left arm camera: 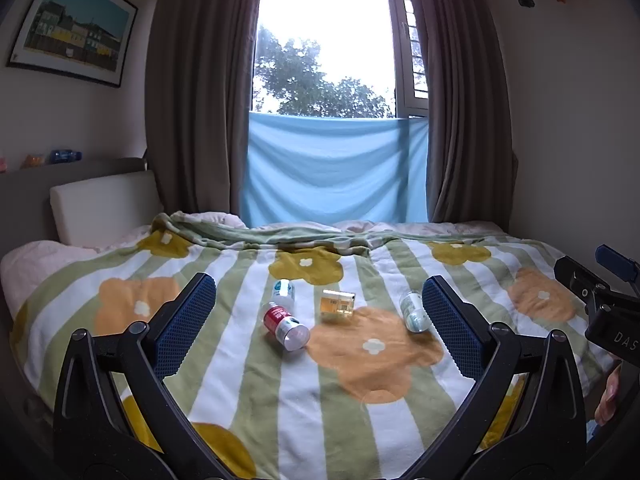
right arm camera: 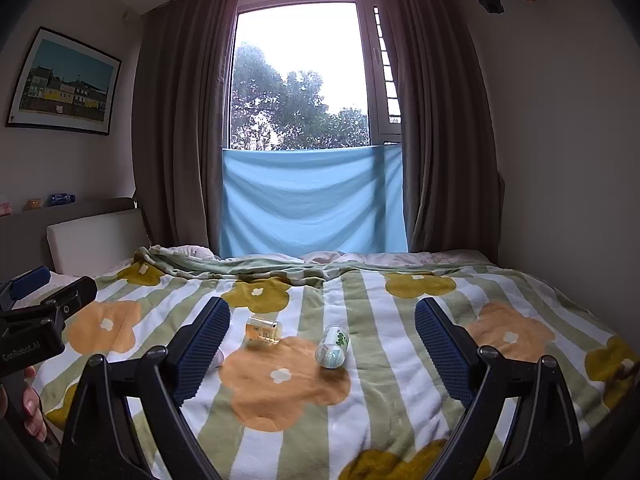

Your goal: Flip cup upside down

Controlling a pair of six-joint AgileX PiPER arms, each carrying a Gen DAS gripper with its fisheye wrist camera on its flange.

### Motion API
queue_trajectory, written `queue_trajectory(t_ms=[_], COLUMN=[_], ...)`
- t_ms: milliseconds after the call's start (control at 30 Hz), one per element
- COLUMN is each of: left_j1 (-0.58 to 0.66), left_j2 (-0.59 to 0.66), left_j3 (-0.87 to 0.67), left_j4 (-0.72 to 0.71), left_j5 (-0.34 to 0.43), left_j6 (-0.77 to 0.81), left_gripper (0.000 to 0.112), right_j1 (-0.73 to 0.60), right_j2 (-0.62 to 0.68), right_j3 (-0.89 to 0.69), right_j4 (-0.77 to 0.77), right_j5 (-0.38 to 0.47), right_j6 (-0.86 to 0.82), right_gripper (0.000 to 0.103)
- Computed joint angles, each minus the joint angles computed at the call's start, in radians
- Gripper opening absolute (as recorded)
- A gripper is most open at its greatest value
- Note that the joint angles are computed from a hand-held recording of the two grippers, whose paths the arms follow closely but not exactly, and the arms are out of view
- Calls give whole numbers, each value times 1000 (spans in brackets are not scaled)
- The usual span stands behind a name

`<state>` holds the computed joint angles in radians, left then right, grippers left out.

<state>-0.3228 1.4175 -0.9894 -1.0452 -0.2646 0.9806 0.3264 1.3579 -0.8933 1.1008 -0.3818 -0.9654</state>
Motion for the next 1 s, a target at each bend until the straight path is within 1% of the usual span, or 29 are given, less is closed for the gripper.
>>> queue_trajectory(t_ms=[267, 400, 733, 1000], left_j1=[18, 21, 29, 27], left_j2=[8, 8, 9, 12], left_j3=[-19, -21, -17, -13], left_j4=[-38, -41, -8, 11], left_j5=[28, 29, 40, 44], left_j6=[27, 31, -7, -34], left_gripper=[103, 103, 103, 103], right_j1=[9, 6, 3, 1], right_j2=[9, 8, 10, 15], right_j3=[-6, -8, -12, -9], right_j4=[24, 23, 22, -8], right_j5=[-8, -4, 0, -2], right_j6=[-24, -24, -24, 14], right_gripper=[93, 93, 93, 93])
